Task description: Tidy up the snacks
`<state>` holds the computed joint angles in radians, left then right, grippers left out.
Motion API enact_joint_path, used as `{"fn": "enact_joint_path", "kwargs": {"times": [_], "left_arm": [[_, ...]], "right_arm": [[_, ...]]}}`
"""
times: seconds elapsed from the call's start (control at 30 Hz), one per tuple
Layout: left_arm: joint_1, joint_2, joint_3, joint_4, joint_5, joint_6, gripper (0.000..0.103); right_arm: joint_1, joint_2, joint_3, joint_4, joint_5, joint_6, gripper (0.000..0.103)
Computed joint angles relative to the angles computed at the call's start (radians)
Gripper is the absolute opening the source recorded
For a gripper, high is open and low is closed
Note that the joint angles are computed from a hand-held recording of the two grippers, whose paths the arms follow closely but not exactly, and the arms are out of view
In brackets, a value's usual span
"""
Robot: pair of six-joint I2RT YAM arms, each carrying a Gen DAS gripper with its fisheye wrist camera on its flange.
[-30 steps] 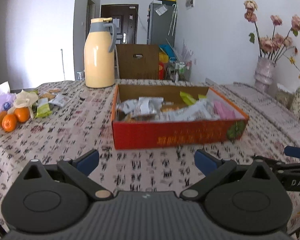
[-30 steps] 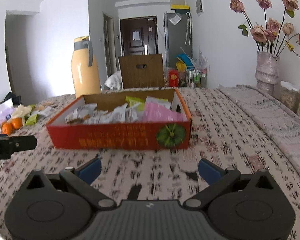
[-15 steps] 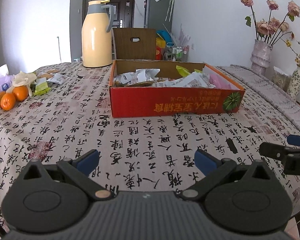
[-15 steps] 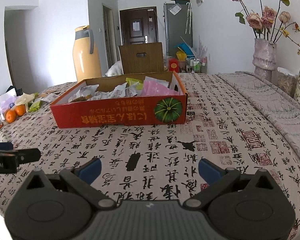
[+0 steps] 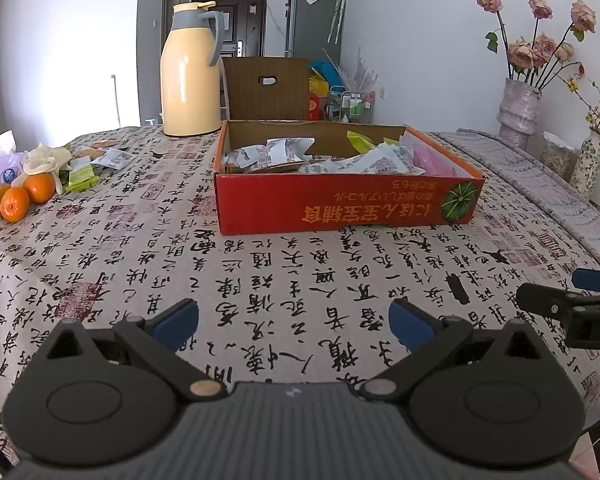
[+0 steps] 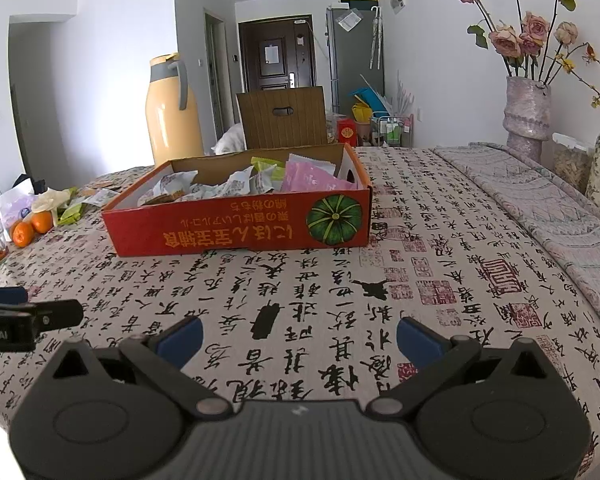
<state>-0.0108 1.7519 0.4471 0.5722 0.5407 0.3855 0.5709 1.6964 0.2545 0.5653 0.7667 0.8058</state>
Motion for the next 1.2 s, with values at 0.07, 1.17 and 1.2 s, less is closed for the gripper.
{"fn": "enact_joint_path", "kwargs": {"times": [0.07, 1.17, 1.2], "left_arm": [[-0.001, -0.001, -0.003, 0.004, 0.001, -0.001, 0.103], [-0.008, -0.007, -0.012, 0.015, 0.000, -0.004, 0.103], [-0.009, -0.008, -0.013, 0.015, -0.001, -0.004, 0.103]], "right_arm": [[0.000, 0.001, 0.000, 0.001, 0.000, 0.000, 0.103], [0.000, 0.000, 0.000, 0.000, 0.000, 0.001, 0.103], [0.001, 0.000, -0.001, 0.000, 0.001, 0.001, 0.103]]}}
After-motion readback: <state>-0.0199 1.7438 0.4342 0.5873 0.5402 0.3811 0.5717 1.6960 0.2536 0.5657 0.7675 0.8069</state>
